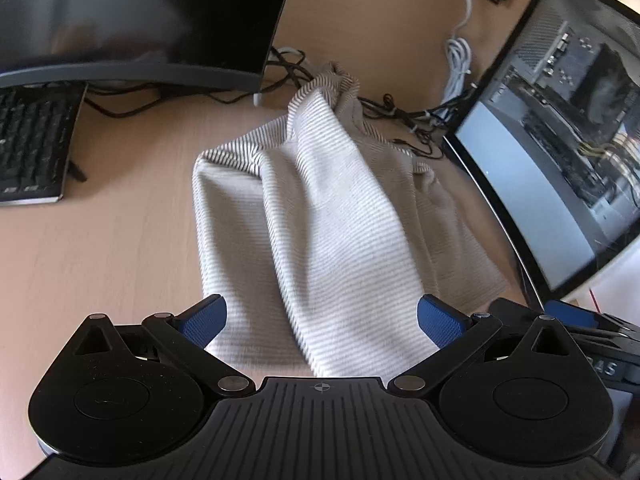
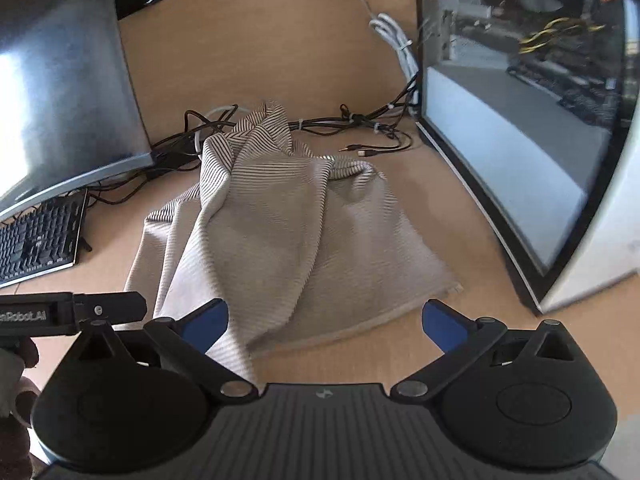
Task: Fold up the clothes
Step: 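Reach both tools toward the striped shirt and close the left gripper on it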
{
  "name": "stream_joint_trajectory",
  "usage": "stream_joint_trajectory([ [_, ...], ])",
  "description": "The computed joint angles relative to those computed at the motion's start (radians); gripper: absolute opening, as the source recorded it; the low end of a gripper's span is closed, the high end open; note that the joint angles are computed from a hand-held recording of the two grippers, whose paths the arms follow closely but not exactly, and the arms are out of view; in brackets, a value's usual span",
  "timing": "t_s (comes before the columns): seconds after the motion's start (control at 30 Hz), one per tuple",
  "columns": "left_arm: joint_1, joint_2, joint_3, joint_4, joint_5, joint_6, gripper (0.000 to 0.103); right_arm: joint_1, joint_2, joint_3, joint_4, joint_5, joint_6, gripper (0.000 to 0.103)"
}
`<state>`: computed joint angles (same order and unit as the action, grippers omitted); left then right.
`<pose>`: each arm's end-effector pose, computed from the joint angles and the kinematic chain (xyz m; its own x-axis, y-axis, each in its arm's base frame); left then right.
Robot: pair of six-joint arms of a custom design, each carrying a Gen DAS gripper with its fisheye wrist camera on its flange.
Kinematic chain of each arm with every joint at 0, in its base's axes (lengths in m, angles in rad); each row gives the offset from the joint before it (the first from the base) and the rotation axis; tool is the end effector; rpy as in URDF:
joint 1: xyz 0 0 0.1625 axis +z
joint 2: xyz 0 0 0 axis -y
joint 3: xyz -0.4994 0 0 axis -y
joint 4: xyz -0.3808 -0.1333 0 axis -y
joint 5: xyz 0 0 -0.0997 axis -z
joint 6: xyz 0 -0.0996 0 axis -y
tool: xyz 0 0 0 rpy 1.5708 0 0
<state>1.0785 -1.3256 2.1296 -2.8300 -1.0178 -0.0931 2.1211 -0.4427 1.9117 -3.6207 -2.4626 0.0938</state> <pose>-0.0785 -0.5391 0.3404 -0.8948 0.1243 -0.4288 0.3428 0.8066 -0.4816 0.3653 -0.4887 0.0000 -0.7962 0.1022 0.5963 -0.3642 0.7061 -0.6073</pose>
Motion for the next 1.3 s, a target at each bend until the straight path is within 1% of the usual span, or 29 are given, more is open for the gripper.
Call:
stream_joint_trajectory([
  [0.03, 0.005, 0.013, -0.016, -0.001, -0.002, -0.001, 0.103, -0.015, -0.003, -0.013, 0.01, 0.022, -0.007, 0.103],
  [0.13, 0.035, 0.052, -0.075, 0.007, -0.04, -0.012, 0.103, -0.06, -0.01, -0.058, 0.033, 0.109, -0.052, 0.103],
  [0.23, 0.065, 0.09, -0.13, 0.009, -0.059, -0.067, 0.103, -0.093, -0.004, -0.119, 0.089, 0.172, -0.1, 0.103],
  [0.3, 0.089, 0.111, -0.164, 0.007, -0.088, -0.103, 0.103, -0.112, 0.001, -0.159, 0.132, 0.205, -0.133, 0.103],
  [0.5, 0.131, 0.173, -0.241, -0.007, -0.107, -0.127, 0.103, -0.149, 0.047, -0.303, 0.22, 0.245, -0.253, 0.103],
  [0.53, 0.136, 0.18, -0.251, -0.004, -0.116, -0.13, 0.102, -0.154, 0.054, -0.324, 0.231, 0.253, -0.262, 0.103],
  [0.57, 0.14, 0.186, -0.26, -0.001, -0.125, -0.133, 0.098, -0.159, 0.062, -0.345, 0.242, 0.261, -0.274, 0.103],
  [0.6, 0.145, 0.193, -0.27, 0.002, -0.134, -0.136, 0.091, -0.165, 0.068, -0.362, 0.254, 0.271, -0.283, 0.103],
  [0.63, 0.149, 0.2, -0.281, 0.015, -0.139, -0.141, 0.087, -0.17, 0.073, -0.376, 0.267, 0.282, -0.288, 0.103],
  [0.67, 0.154, 0.208, -0.293, 0.034, -0.143, -0.149, 0.083, -0.176, 0.077, -0.388, 0.283, 0.29, -0.29, 0.103],
  [0.7, 0.159, 0.215, -0.304, 0.054, -0.147, -0.158, 0.083, -0.182, 0.08, -0.394, 0.297, 0.296, -0.288, 0.103],
  [0.77, 0.17, 0.224, -0.317, 0.079, -0.156, -0.179, 0.083, -0.195, 0.077, -0.391, 0.321, 0.308, -0.258, 0.103],
  [0.8, 0.174, 0.228, -0.322, 0.089, -0.159, -0.189, 0.082, -0.203, 0.073, -0.386, 0.333, 0.317, -0.234, 0.103],
  [0.87, 0.18, 0.233, -0.328, 0.111, -0.166, -0.2, 0.082, -0.223, 0.056, -0.362, 0.358, 0.343, -0.163, 0.103],
  [0.93, 0.178, 0.236, -0.33, 0.115, -0.167, -0.188, 0.08, -0.242, 0.041, -0.331, 0.348, 0.374, -0.11, 0.103],
  [1.0, 0.178, 0.241, -0.341, 0.136, -0.171, -0.182, 0.066, -0.253, 0.033, -0.302, 0.309, 0.405, -0.096, 0.103],
  [1.03, 0.175, 0.244, -0.346, 0.148, -0.165, -0.178, 0.063, -0.255, 0.031, -0.296, 0.305, 0.414, -0.086, 0.103],
  [1.07, 0.173, 0.247, -0.351, 0.161, -0.159, -0.174, 0.057, -0.257, 0.029, -0.289, 0.3, 0.423, -0.077, 0.103],
  [1.1, 0.169, 0.247, -0.351, 0.17, -0.143, -0.165, 0.048, -0.259, 0.027, -0.283, 0.294, 0.429, -0.069, 0.103],
  [1.13, 0.163, 0.245, -0.35, 0.179, -0.122, -0.154, 0.043, -0.258, 0.027, -0.278, 0.289, 0.43, -0.066, 0.103],
  [1.2, 0.151, 0.243, -0.346, 0.203, -0.076, -0.147, 0.016, -0.254, 0.027, -0.275, 0.299, 0.421, -0.073, 0.103],
  [1.3, 0.153, 0.215, -0.319, 0.216, -0.077, -0.168, 0.014, -0.243, 0.019, -0.258, 0.328, 0.407, -0.091, 0.103],
])
